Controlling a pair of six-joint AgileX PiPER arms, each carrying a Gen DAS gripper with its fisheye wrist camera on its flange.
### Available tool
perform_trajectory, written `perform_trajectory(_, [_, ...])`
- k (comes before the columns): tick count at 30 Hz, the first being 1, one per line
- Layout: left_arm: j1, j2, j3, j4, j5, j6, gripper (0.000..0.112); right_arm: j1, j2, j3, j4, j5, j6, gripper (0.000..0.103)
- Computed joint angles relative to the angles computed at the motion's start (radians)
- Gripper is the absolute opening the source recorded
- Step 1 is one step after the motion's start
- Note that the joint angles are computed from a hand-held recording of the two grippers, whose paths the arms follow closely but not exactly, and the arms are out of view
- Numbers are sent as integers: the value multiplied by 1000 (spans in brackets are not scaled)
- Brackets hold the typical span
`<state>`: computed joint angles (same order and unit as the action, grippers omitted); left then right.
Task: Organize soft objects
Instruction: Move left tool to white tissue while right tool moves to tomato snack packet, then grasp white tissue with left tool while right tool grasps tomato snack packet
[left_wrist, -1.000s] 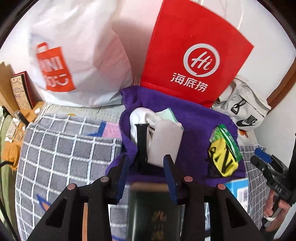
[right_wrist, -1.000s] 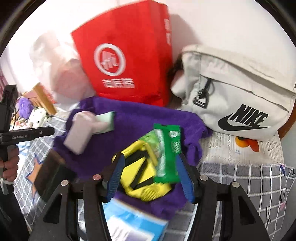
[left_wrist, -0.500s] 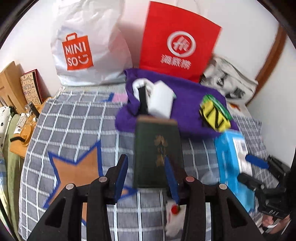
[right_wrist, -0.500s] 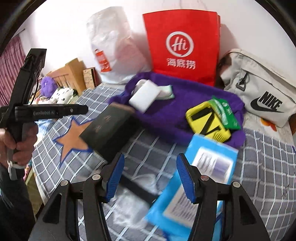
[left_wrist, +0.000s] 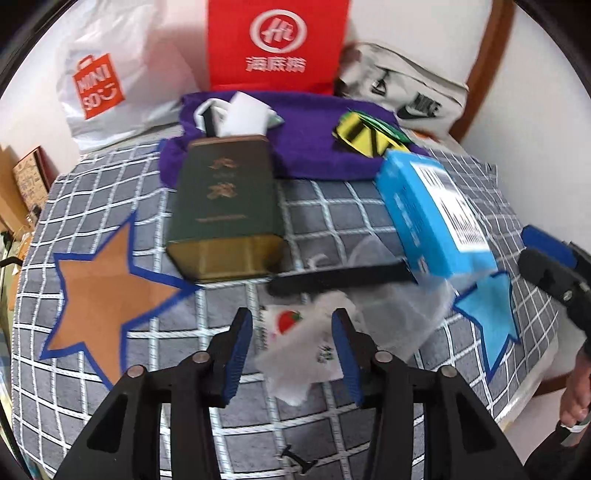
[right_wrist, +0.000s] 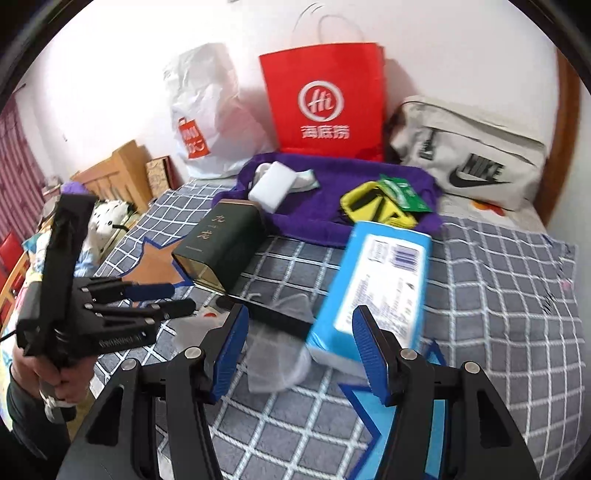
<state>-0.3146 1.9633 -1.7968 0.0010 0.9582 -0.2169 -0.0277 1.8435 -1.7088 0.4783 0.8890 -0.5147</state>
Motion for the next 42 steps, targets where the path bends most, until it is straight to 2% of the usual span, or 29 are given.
perform_trajectory(5, [-35,36,-14,17,-6,-4,44,-39,-46,71,16,-28,-28,58])
perform_trajectory(12, [-85,57,-16,127,-21,-56,43,-72,-69,116,61,-28,-87,58])
perform_trajectory(16, [-95,65,-19,153,-19,-70,29,-85,-76,130,93,-27,-114,58])
perform_trajectory(18, [-93,62,-16,141,-26,-61,18,-91,-80,137,109,-23,-133,58])
perform_trajectory(21, [-91,50,-8,136,-38,-50,11,-90,-87,146,115,-24,-147,58])
perform_trajectory(33, [-79,-29,36,167,-57,-89,10,-97,-110,166,163,-14,-199,58])
perform_trajectory(42, [-11,-125,186,165,-109,-134,10,-80,-69,160,203,30,-238,58])
